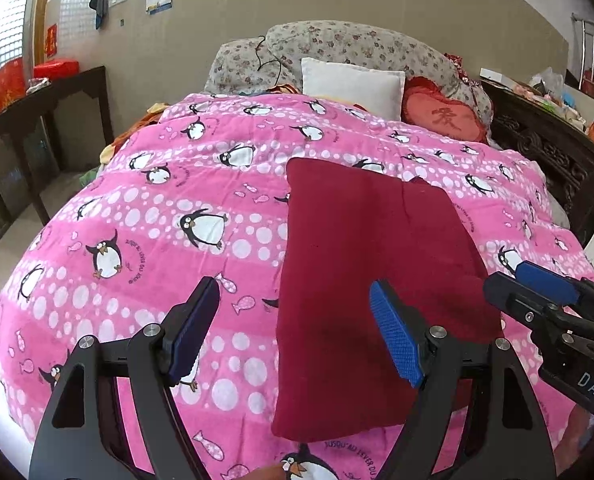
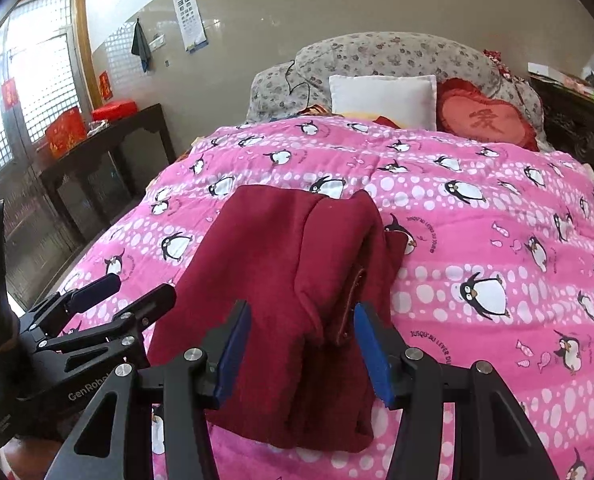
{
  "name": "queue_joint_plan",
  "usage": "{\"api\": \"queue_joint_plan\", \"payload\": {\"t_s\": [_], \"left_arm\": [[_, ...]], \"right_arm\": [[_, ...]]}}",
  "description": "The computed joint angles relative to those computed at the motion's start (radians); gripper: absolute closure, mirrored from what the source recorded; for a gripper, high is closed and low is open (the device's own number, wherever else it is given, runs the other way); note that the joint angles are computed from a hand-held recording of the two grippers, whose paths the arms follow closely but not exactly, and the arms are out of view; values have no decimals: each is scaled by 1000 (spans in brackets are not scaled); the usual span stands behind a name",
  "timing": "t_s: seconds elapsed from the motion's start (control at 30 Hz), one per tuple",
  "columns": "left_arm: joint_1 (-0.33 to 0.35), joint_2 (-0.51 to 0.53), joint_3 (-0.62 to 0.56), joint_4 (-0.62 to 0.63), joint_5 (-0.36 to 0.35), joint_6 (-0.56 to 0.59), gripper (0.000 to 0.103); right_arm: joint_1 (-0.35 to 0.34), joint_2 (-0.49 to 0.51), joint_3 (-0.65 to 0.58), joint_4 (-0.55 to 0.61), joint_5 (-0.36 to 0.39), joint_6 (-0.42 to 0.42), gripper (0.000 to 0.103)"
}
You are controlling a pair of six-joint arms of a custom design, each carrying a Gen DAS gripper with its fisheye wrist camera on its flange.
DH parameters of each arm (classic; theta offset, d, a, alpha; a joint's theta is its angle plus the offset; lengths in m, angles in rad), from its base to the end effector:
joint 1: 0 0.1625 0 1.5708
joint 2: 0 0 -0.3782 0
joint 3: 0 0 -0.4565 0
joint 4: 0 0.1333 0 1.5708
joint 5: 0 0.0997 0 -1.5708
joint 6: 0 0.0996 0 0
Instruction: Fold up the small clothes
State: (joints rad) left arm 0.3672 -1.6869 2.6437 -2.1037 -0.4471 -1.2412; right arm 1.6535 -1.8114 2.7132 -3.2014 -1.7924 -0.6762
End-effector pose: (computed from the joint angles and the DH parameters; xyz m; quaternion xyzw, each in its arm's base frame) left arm -0.1928 -0.3132 0.0848 0.0965 0.8293 -0.4288 0.3451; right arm 0.1385 -0.3217 0.1656 0.3074 -0.8772 0.3085 0.2024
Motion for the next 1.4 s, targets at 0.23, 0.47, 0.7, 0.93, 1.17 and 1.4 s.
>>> {"api": "queue_joint_plan", "payload": {"t_s": [0.23, 0.47, 0.7, 0.93, 1.17, 1.4], "left_arm": [[21, 17, -7, -28, -4, 25, 25], [32, 20, -8, -47, -3, 47, 25], [32, 29, -12, -45, -2, 49, 25], [29, 38, -15, -43, -6, 46, 25], [31, 53, -20, -50, -4, 61, 25], [31, 59, -22, -54, -3, 60, 25]], "right_arm": [[8, 39, -16, -23, -4, 1, 51], [4, 55, -25, -23, -5, 8, 51], [3, 58, -25, -17, -3, 4, 51], [2, 54, -24, -11, 2, 7, 51], [-5, 44, -22, 2, 12, 14, 51], [-7, 46, -22, 0, 13, 12, 51]]}}
